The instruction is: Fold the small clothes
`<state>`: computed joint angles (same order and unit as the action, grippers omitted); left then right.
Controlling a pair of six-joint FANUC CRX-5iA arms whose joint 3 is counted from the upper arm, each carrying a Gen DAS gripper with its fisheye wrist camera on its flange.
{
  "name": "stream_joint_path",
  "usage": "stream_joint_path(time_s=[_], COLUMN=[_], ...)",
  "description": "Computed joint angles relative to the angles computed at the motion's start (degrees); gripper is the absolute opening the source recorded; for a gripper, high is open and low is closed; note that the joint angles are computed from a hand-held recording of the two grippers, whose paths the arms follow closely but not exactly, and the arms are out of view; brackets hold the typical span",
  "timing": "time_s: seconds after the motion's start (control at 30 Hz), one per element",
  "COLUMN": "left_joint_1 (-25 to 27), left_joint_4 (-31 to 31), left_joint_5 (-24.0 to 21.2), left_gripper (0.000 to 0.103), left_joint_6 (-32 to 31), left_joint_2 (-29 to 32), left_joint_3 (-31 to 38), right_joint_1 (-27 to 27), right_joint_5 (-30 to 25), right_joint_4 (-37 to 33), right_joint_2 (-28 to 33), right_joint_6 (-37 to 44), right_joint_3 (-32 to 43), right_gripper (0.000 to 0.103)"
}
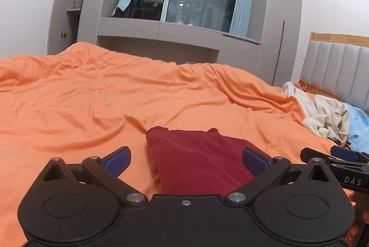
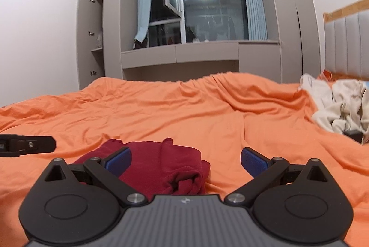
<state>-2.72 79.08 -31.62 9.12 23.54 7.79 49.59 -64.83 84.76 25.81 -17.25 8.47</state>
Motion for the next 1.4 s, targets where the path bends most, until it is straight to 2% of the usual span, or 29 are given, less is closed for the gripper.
stream_joint_path(time_s=[0.17,0.3,0.37,0.47,0.63,0.77,1.1,1.4], left_joint_1=[-0.91,-3.3,-4.13,-4.28,-2.88,-0.22,2.58,2.86], left_joint_4=[8.09,18.07,22.3,24.57,25.79,21.99,18.01,16.87], left_joint_5=[2.17,6.5,7.23,7.25,5.68,3.41,0.51,0.35], left_gripper=[0.102,0.102,0.102,0.102,0.102,0.102,0.102,0.102], left_joint_6=[-9.3,-21.64,-26.71,-29.98,-32.5,-28.73,-25.91,-25.71], left_joint_2=[-4.95,-8.8,-10.35,-12.32,-15.99,-18.01,-20.35,-20.55], left_joint_3=[-7.82,-13.48,-15.54,-17.99,-22.9,-25.65,-28.72,-29.03], right_joint_1=[2.61,4.29,5.33,6.86,10.21,12.19,14.93,14.87], right_joint_5=[-2.68,-4.78,-6.5,-8.73,-13.37,-15.99,-17.94,-18.18], right_joint_4=[3.03,4.22,4.3,4.06,2.91,1.91,-1.47,-2.54], right_joint_2=[-1.05,-1.7,-1.81,-2.13,-3.08,-3.72,-3.49,-2.77], right_joint_6=[-1.31,-2.14,-2.43,-2.5,-4.53,-7.05,-7.09,-5.81], right_joint_3=[-2.27,-3.47,-3.85,-4.65,-6.83,-8.08,-7.88,-6.77], right_gripper=[0.103,0.103,0.103,0.103,0.103,0.103,0.103,0.103])
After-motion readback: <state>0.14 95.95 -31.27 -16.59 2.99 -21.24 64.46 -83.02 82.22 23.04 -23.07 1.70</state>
